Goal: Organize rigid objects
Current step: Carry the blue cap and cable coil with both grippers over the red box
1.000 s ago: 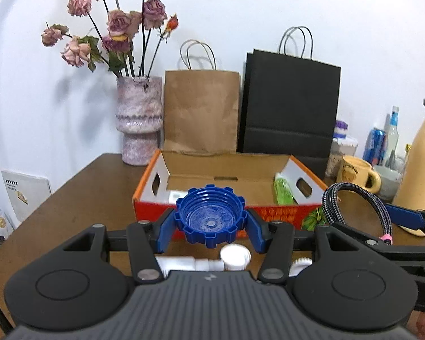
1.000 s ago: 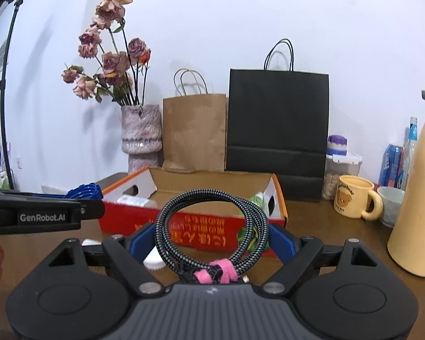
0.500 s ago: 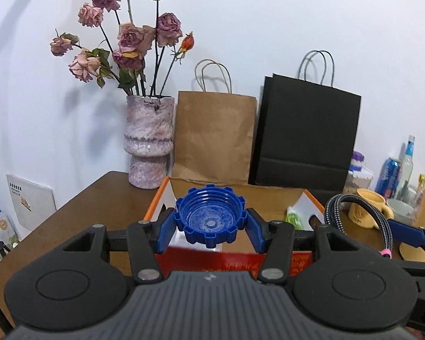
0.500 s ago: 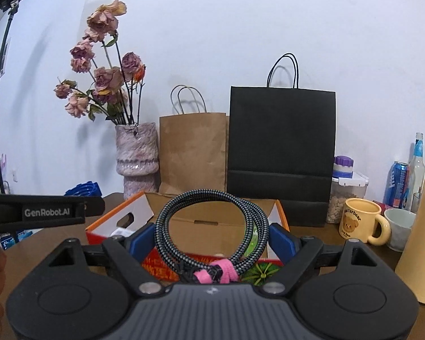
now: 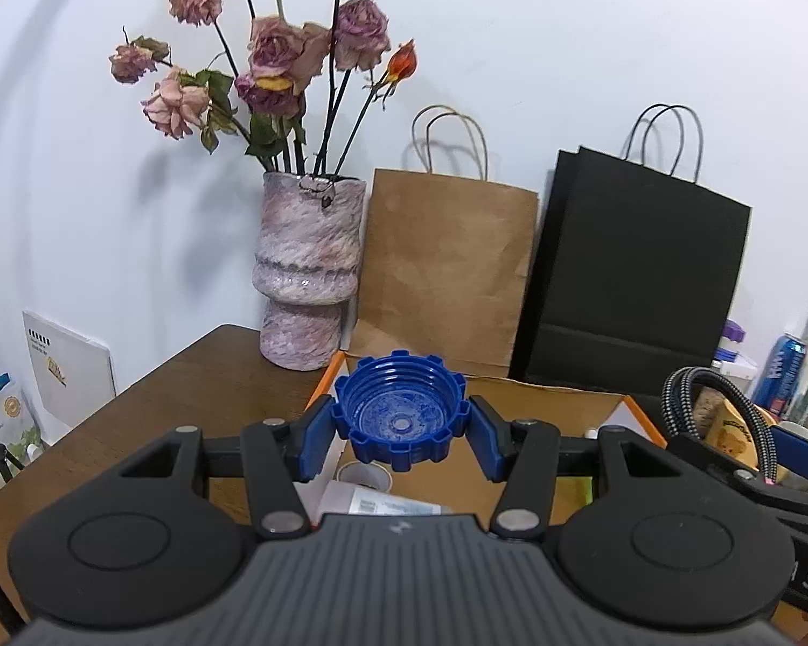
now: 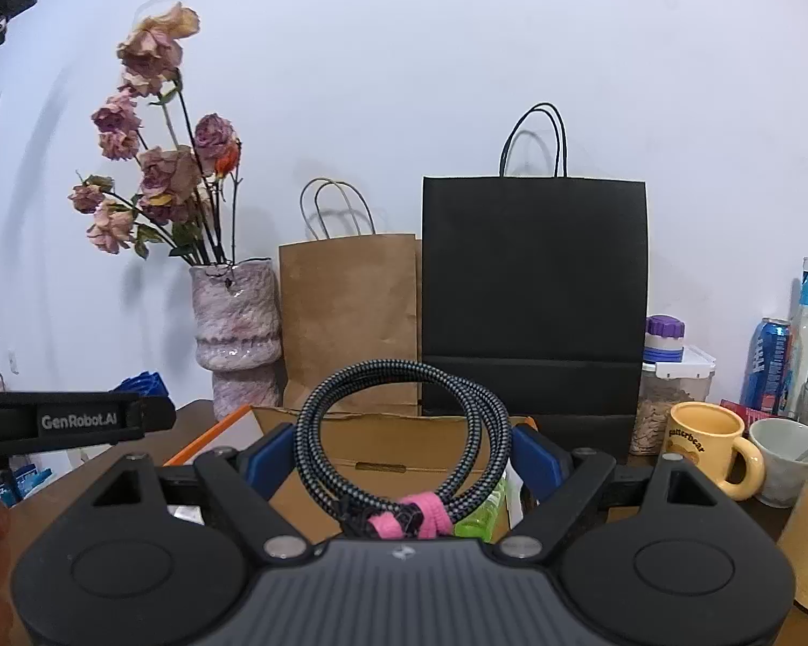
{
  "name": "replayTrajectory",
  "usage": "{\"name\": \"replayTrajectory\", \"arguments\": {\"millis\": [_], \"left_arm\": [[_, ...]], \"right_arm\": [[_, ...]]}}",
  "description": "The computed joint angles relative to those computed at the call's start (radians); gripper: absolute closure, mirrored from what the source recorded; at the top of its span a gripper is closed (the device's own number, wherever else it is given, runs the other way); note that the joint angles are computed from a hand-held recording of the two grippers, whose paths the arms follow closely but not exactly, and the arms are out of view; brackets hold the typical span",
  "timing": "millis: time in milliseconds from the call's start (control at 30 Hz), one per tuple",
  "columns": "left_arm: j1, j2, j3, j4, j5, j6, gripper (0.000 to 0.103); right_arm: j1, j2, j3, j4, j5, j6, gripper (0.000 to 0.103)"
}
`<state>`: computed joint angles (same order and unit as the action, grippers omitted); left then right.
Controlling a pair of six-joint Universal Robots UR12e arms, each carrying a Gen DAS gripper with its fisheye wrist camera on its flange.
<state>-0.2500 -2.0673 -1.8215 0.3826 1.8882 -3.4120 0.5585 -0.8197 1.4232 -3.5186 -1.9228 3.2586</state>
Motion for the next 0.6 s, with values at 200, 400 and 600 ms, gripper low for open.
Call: {"name": "replayTrajectory", "arguments": {"millis": [200, 400, 600], "left_arm": [[0.011, -0.025, 0.042, -0.039, 0.000, -0.009, 0.049], [0.019, -0.053, 0.086, -0.070, -0.002, 0.004, 0.049], [0.026, -0.083, 0.133, -0.124, 0.004, 0.010, 0.049]], "right_arm": [[-0.013, 0.031, -0.055, 0.039, 0.017, 0.000, 0.018], [-0.024, 0.062, -0.110, 0.083, 0.032, -0.011, 0.018], [-0.034, 0.093, -0.166, 0.134, 0.040, -0.020, 0.018]]}}
